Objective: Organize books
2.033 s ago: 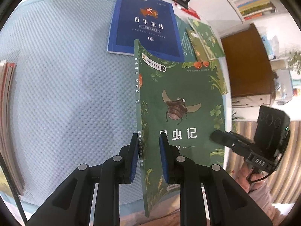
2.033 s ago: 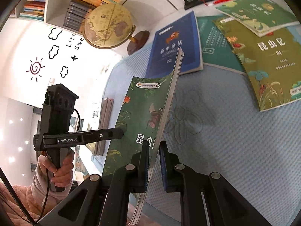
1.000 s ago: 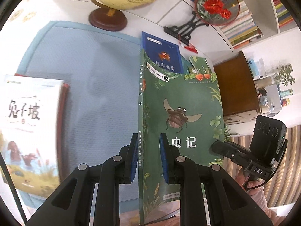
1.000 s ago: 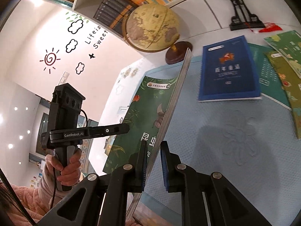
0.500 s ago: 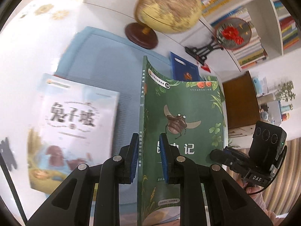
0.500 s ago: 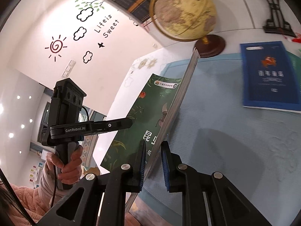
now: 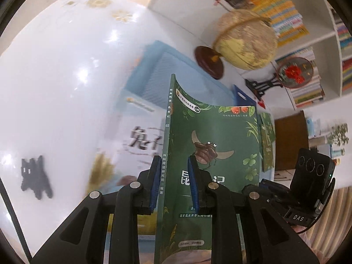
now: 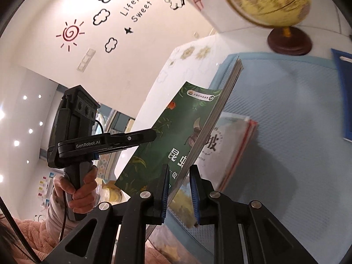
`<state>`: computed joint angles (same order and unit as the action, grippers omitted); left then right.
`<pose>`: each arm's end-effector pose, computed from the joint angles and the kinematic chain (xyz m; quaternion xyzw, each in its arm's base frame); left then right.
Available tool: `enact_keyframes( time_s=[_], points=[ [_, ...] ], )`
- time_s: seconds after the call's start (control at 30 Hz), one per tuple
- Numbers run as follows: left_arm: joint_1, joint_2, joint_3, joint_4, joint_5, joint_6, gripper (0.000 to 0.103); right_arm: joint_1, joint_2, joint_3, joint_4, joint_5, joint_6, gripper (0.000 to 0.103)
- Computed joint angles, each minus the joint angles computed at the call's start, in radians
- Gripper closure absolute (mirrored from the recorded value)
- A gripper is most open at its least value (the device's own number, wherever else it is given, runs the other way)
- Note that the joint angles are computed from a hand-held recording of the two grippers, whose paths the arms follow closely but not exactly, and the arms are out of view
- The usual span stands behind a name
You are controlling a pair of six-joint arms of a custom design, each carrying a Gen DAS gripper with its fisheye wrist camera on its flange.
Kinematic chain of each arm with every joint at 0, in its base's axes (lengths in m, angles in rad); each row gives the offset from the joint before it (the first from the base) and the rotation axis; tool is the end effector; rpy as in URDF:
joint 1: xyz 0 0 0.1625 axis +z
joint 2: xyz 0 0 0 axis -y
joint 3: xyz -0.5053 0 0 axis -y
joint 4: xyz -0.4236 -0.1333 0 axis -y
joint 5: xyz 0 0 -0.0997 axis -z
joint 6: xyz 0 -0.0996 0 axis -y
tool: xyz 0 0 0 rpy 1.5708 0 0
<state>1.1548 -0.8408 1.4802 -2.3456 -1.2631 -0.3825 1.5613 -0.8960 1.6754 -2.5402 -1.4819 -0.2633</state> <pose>-0.1691 -0.7873 0.2057 0.0061 0.9860 -0.1210 0.1149 0.1352 -0.7350 0.1807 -0.1300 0.9860 -0.0999 0.0309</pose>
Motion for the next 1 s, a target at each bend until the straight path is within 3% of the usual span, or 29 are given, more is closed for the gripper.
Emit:
enact_keyframes(
  time_s=[0.47, 0.67, 1.0],
  points=[
    [0.067, -0.009, 0.019, 0.028, 0.02, -0.044, 0.083, 0.02, 0.099, -0.085, 0.088, -0.045, 0.059, 0.085],
    [0.074, 0.001, 0.017, 0.043, 0.05, -0.054, 0.083, 0.012, 0.114, -0.079, 0.098, -0.103, 0.106, 0.085],
    [0.072, 0.009, 0.012, 0.053, 0.098, -0.089, 0.078, -0.003, 0.12, -0.083, 0.111, -0.116, 0.153, 0.085]
  ],
)
